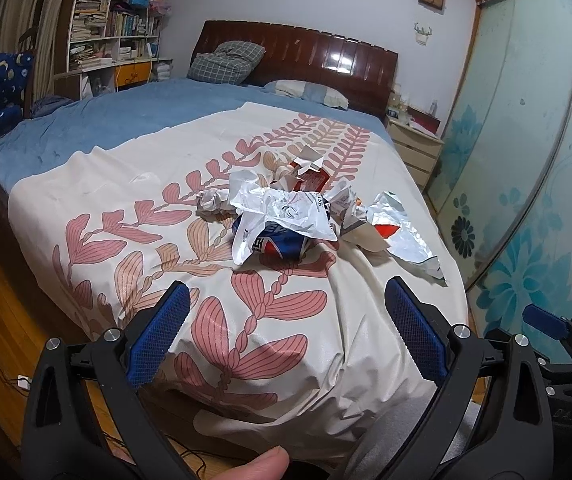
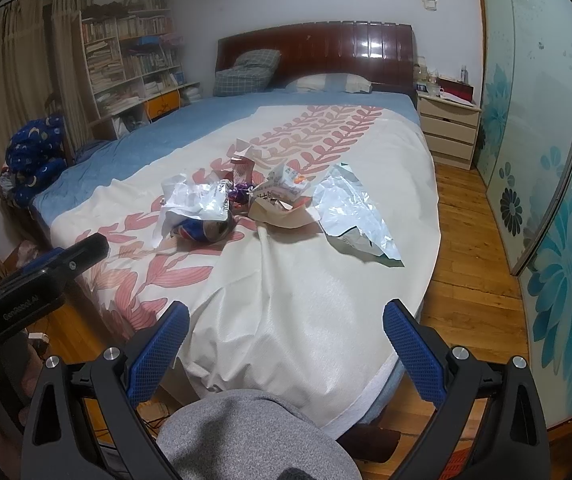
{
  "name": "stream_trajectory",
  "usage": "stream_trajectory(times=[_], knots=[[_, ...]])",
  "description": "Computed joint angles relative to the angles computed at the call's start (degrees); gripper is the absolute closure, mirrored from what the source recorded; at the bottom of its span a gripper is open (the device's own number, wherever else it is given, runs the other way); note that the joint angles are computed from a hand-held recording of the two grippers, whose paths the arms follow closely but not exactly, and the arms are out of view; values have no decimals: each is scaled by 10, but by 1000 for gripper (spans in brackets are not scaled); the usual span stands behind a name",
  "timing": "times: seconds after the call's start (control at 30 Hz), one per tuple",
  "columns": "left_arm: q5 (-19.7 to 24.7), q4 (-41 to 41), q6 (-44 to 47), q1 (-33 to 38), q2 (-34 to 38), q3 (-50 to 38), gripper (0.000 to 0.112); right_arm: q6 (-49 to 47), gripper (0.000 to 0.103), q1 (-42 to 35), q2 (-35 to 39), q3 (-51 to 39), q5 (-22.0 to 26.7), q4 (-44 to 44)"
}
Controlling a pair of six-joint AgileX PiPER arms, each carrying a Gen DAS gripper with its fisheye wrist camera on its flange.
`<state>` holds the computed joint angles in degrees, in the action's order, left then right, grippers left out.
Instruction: Collect trash
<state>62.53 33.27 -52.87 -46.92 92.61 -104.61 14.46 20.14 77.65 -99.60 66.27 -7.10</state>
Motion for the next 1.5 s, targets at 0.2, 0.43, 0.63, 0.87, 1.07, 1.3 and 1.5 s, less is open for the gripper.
stream_trajectory(times=[0.2,0.43,0.63,0.87,1.07,1.3,1.5], knots=[[-1,3,0,-4,-2,1,15,1,8,0,2,-1,1,2],[0,2,-5,-3,-4,4,15,2,8,0,0,0,1,3],[1,1,-7,-4,-7,6,15,0,8,-3,2,-1,3,8],[-6,-16,8,6,2,-5,15,6,8,-2,1,8,0,16],[-33,-66,28,39,23,-26,15,-12,7,-33,11,0,6,57],[-58,-129,59,85,71,-73,15,-23,7,-48,17,-5,9,76],[-19,-165,104,121,160,-188,15,-29,7,-50,25,-6,5,86]])
